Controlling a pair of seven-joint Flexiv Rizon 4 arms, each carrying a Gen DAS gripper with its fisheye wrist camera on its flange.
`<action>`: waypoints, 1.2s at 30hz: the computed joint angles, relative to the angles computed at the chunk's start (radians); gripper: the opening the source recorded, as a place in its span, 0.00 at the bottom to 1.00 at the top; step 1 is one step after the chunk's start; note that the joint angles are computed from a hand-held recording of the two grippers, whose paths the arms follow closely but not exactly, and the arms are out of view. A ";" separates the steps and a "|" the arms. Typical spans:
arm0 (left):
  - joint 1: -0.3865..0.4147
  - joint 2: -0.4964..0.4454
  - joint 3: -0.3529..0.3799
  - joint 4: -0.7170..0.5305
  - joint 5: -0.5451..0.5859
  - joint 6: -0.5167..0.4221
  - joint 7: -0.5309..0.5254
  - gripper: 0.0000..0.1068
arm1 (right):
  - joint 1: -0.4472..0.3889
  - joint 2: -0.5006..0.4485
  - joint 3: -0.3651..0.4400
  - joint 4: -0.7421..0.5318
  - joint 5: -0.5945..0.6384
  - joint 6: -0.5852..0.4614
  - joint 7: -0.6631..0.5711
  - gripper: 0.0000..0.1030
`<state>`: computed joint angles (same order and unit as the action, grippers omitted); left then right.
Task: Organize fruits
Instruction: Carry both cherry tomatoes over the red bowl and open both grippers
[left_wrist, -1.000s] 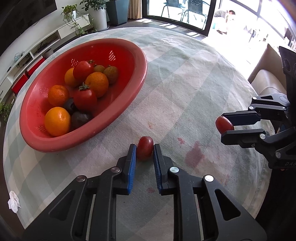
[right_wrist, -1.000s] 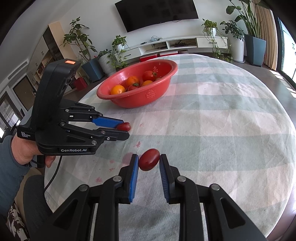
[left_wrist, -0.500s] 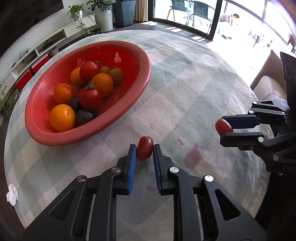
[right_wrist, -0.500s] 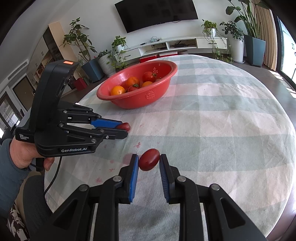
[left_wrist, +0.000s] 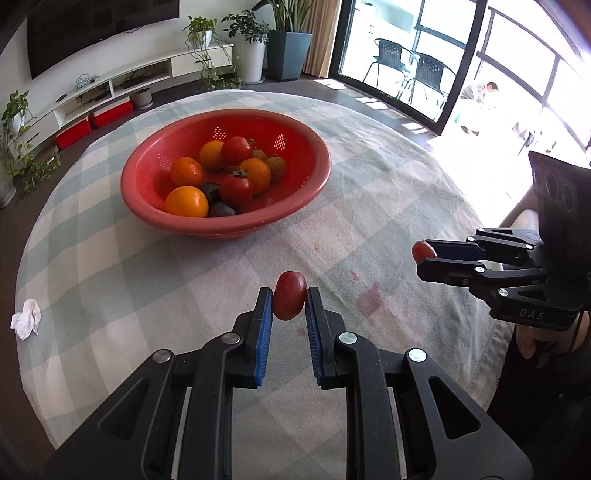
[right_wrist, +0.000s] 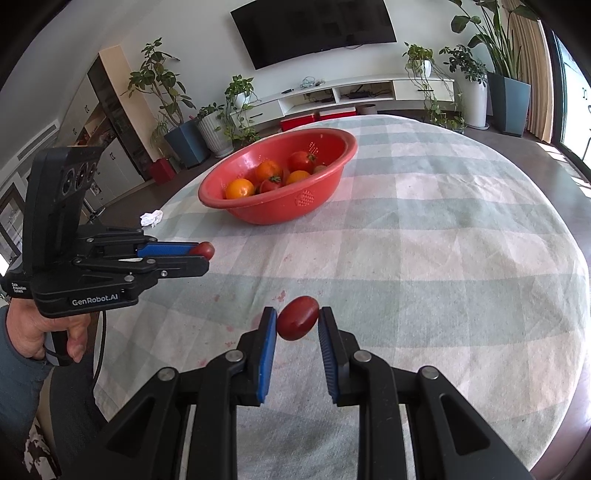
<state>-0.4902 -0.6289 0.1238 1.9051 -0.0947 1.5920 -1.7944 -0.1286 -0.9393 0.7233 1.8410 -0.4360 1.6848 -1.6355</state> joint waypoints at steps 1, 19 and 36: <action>-0.009 0.011 0.012 0.015 -0.003 0.018 -0.017 0.16 | -0.002 0.002 0.002 0.000 0.000 -0.001 -0.001 0.25; -0.177 0.040 0.240 -0.011 -0.111 0.117 -0.079 0.16 | 0.088 0.081 -0.045 -0.133 -0.013 0.003 -0.026 0.25; -0.053 -0.139 0.216 -0.310 -0.020 -0.092 -0.109 0.16 | 0.300 -0.033 -0.125 -0.480 0.063 -0.230 -0.157 0.25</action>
